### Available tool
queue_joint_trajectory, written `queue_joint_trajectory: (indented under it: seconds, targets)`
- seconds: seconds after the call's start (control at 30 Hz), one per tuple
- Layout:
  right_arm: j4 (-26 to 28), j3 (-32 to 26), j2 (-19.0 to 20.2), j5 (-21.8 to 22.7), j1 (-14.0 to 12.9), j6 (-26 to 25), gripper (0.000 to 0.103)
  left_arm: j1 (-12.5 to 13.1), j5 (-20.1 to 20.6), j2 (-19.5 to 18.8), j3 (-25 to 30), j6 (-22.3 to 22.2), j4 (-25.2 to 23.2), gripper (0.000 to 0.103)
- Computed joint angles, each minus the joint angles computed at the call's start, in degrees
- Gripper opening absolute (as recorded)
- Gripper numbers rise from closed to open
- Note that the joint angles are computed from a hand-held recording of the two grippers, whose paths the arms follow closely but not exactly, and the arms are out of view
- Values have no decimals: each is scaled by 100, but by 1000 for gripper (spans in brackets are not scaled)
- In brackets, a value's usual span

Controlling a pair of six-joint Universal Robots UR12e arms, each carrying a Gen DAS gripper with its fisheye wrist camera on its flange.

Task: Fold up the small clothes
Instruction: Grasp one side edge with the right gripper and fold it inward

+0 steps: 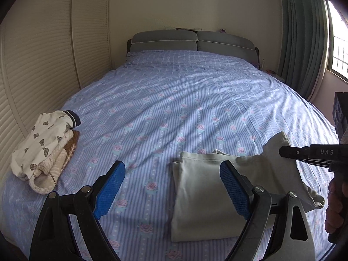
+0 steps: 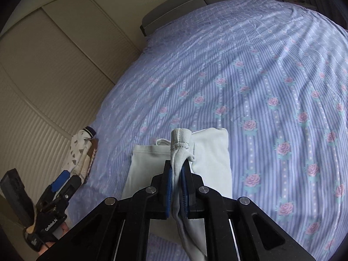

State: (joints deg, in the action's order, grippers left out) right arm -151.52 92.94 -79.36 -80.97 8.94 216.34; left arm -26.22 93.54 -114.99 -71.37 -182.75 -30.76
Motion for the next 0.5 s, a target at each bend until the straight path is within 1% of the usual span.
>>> queue_joint_trajectory:
  seconds: [0.07,0.2,0.3,0.4,0.5]
  targets:
    - [118,-249,156,40,98,-17,10,105,-42,78,-89,-21,30,89]
    - [317,-806,608,191,296,51,10,314,-121,198,-265,-73,63,89]
    - [495,-1220,957,259,434,85,10,426,-73,246,-374,-91,126,89]
    - [800,-1602,1269,231,549,10,10,533,-115,270,-448,-155,117,89]
    - [1256,-1948,1537,50,645,-52,10,602,-178,268,-491,-212,92,89]
